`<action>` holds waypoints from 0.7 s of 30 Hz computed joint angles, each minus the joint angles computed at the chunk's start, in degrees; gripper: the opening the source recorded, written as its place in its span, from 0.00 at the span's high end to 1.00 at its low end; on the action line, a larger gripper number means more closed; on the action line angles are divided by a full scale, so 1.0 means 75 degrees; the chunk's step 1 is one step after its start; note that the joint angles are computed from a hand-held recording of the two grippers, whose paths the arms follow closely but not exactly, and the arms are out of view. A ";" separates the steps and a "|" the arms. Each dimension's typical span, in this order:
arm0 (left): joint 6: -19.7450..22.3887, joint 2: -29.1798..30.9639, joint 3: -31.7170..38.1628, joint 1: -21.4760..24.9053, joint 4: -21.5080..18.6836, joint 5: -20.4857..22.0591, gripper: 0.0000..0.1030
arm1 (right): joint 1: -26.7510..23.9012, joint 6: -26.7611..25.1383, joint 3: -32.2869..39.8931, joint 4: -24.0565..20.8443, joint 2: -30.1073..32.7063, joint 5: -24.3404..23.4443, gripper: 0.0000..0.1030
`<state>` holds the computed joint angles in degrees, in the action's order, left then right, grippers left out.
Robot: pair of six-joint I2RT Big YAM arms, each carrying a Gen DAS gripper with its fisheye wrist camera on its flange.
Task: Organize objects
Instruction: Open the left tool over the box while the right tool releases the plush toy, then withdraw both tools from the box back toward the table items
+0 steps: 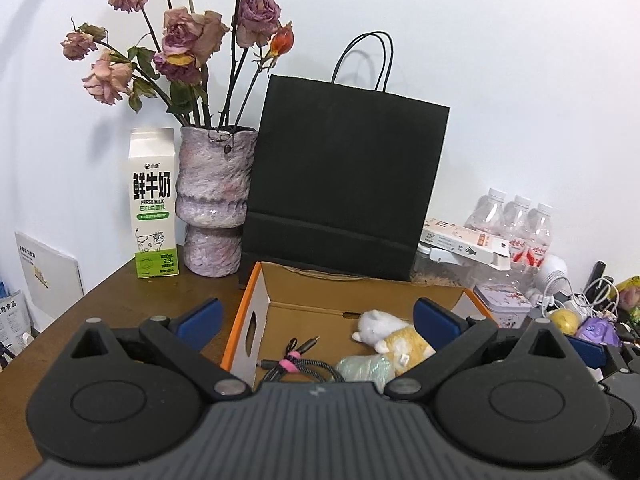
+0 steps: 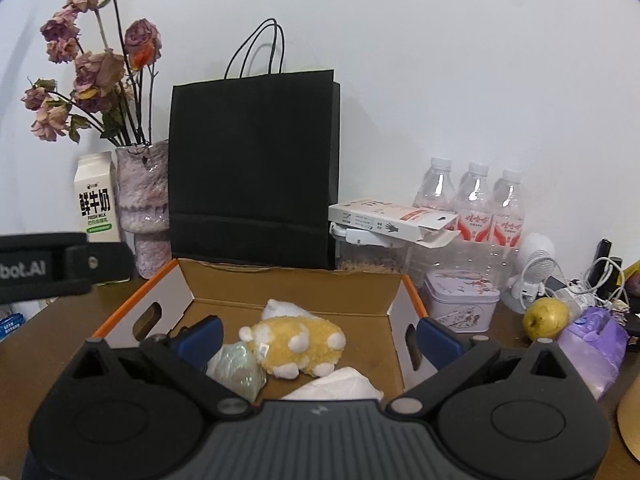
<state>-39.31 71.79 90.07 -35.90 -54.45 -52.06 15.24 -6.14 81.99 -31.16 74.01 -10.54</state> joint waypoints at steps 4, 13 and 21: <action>-0.0074 -0.0226 -0.0153 -0.0334 -0.0157 -0.0229 0.00 | -0.0120 -0.0041 -0.0336 -0.0018 -0.0396 -0.0175 0.00; -0.0448 -0.0557 -0.0319 -0.1134 -0.0747 -0.0659 0.00 | -0.0491 -0.0212 -0.1066 -0.0060 -0.1424 -0.0763 0.00; -0.1118 -0.0804 -0.0514 -0.1960 -0.1510 -0.1131 0.00 | -0.0892 -0.0442 -0.1751 -0.0205 -0.2351 -0.1138 0.00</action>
